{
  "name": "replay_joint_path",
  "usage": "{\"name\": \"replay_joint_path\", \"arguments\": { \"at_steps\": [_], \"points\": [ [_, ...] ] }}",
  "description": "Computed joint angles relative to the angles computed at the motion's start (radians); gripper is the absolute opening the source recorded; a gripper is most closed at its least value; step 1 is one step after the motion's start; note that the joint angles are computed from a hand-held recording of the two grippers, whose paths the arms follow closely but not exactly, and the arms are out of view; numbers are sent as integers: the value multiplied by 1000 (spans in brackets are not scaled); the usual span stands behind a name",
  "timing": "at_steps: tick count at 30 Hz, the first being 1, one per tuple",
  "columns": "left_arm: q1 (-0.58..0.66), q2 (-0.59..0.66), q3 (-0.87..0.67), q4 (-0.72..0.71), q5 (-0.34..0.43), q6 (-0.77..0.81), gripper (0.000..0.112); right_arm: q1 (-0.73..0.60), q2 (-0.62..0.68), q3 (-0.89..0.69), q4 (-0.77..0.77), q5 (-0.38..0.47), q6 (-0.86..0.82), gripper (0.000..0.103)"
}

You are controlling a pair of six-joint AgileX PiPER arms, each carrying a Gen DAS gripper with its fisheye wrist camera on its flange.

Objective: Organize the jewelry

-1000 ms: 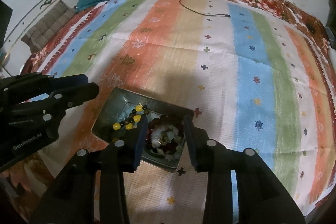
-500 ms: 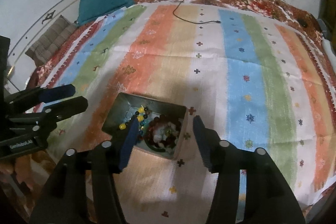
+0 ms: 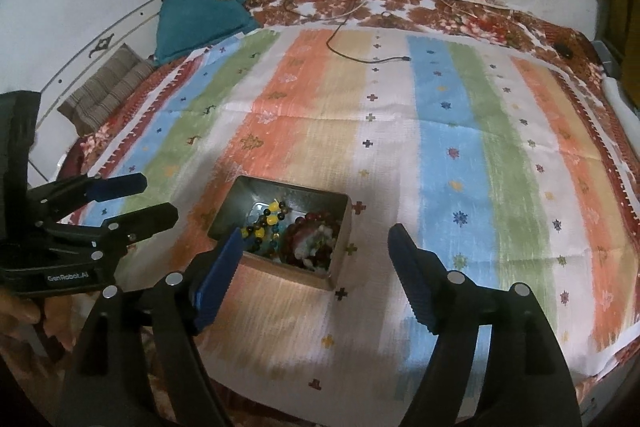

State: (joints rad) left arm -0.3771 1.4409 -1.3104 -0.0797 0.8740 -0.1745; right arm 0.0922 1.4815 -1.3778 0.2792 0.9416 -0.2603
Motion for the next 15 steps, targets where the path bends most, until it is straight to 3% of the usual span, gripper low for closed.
{"name": "replay_joint_path", "arguments": {
  "at_steps": [4, 12, 15],
  "points": [
    [-24, -36, 27, 32, 5, -33, 75, 0, -44, 48, -10, -18, -6, 79],
    [-81, -112, 99, 126, -43, -137, 95, 25, -113, 134, -44, -87, -5, 90],
    [-101, -142, 124, 179, -67, -189, 97, 35, -140, 161, -47, -113, -12, 93]
  ]
}}
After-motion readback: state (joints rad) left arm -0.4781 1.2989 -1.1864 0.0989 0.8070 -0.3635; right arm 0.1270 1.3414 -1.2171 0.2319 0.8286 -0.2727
